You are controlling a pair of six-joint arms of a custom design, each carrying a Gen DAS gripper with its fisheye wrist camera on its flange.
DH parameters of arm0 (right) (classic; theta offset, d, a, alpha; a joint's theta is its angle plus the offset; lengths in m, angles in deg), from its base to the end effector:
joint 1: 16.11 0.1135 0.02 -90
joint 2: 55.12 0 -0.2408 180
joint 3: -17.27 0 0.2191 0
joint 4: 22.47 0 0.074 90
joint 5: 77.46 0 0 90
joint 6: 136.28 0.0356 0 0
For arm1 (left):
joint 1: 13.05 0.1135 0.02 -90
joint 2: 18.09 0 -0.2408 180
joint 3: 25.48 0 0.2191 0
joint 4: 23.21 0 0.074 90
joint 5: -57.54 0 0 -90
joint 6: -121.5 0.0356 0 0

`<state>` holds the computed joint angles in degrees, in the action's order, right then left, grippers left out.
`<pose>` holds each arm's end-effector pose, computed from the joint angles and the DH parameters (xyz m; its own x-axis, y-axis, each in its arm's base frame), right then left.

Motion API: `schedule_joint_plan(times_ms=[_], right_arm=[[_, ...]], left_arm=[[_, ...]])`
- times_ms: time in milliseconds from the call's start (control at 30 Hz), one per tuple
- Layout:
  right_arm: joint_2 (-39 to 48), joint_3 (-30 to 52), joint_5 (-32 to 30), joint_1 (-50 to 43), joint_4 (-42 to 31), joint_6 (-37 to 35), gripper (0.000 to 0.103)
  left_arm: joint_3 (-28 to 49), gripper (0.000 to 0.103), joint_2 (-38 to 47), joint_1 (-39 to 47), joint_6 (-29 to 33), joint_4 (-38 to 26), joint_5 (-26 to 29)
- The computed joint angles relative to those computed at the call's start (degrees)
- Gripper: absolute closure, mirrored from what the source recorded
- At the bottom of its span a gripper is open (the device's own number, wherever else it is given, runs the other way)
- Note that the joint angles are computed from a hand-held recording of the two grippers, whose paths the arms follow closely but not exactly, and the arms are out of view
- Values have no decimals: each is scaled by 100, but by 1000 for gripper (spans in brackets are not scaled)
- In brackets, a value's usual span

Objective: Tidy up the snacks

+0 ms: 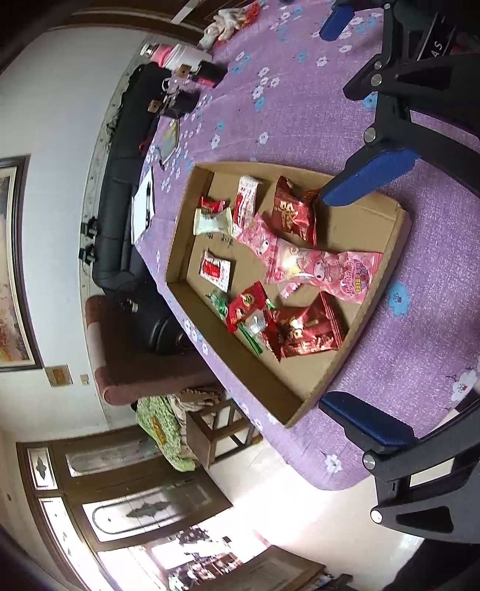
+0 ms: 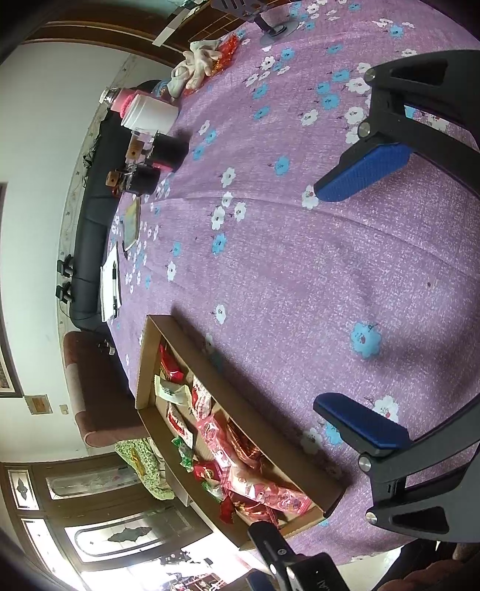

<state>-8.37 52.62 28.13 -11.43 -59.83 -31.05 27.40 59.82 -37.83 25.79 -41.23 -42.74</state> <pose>0.1415 0.0020 0.1642 -0.6974 0.1968 -0.6892 0.2914 0.9563 -0.0218 0.2276 -0.0981 0.1818 -0.6460 0.1904 -0.7393 0.2309 0.9718 0.0485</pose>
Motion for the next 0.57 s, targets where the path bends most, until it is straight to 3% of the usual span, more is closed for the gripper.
schedule_joint_plan(times_ms=[300, 467, 567], right_arm=[[58, -40, -4, -21, 66, 2, 0], [71, -72, -68, -112, 101, -26, 0], [75, -77, -94, -133, 103, -40, 0]], left_arm=[[154, 1, 129, 369, 260, -97, 909], [-380, 1, -361, 165, 299, 574, 488], [-414, 1, -458, -57, 376, 547, 23]])
